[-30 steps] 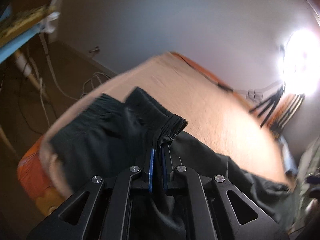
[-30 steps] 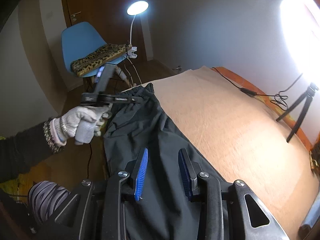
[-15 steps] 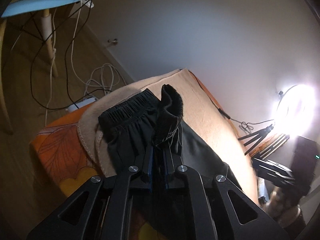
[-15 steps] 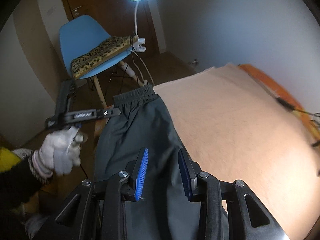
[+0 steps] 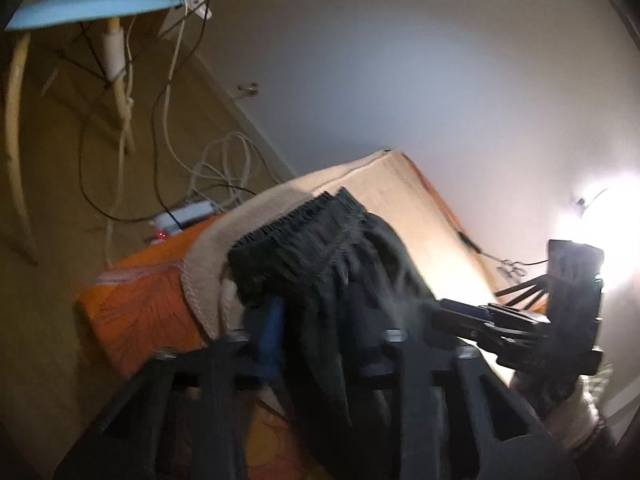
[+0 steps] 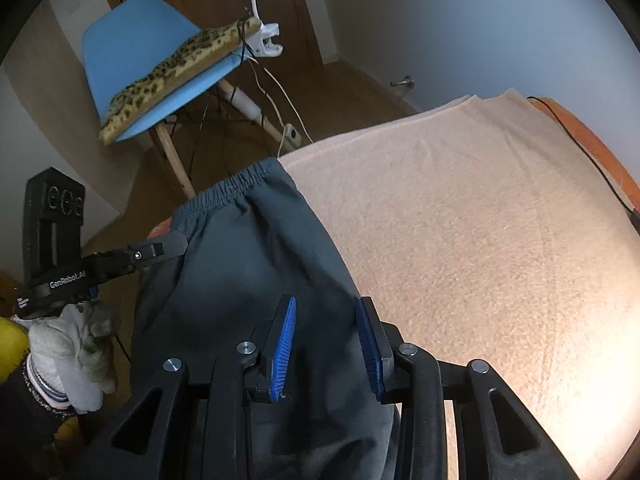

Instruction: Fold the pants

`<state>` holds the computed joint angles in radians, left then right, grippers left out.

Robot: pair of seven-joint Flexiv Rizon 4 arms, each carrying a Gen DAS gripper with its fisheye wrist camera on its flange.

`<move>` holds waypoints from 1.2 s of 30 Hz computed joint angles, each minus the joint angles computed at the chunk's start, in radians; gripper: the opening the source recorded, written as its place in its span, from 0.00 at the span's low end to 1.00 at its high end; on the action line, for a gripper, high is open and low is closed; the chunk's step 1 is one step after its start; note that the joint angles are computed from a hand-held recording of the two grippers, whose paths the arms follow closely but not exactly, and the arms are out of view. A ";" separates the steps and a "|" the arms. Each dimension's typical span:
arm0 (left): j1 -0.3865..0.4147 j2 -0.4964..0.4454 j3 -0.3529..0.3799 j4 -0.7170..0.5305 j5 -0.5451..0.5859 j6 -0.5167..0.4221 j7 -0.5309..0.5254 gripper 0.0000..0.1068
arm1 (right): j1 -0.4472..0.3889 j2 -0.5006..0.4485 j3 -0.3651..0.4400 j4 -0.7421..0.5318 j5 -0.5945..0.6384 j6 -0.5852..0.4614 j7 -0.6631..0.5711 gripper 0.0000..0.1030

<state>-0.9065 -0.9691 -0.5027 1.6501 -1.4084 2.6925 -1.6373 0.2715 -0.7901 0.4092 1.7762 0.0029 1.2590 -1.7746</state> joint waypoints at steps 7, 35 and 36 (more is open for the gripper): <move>0.001 -0.019 -0.055 -0.063 -0.123 0.083 0.132 0.13 | 0.019 0.024 -0.023 0.032 -0.017 0.043 0.029 0.25; -0.094 0.093 -0.128 -0.348 -0.204 0.288 0.777 0.42 | -0.315 1.048 0.101 0.735 0.425 0.157 -0.028 0.42; -0.100 0.080 -0.135 -0.390 -0.191 0.290 0.814 0.42 | -0.318 1.106 0.088 0.768 0.421 0.140 -0.011 0.42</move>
<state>-1.0064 -0.8891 -0.6379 1.2604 -1.5991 2.9828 -0.8233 -0.0468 0.3160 0.4970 2.5443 0.4241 1.3988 -1.7859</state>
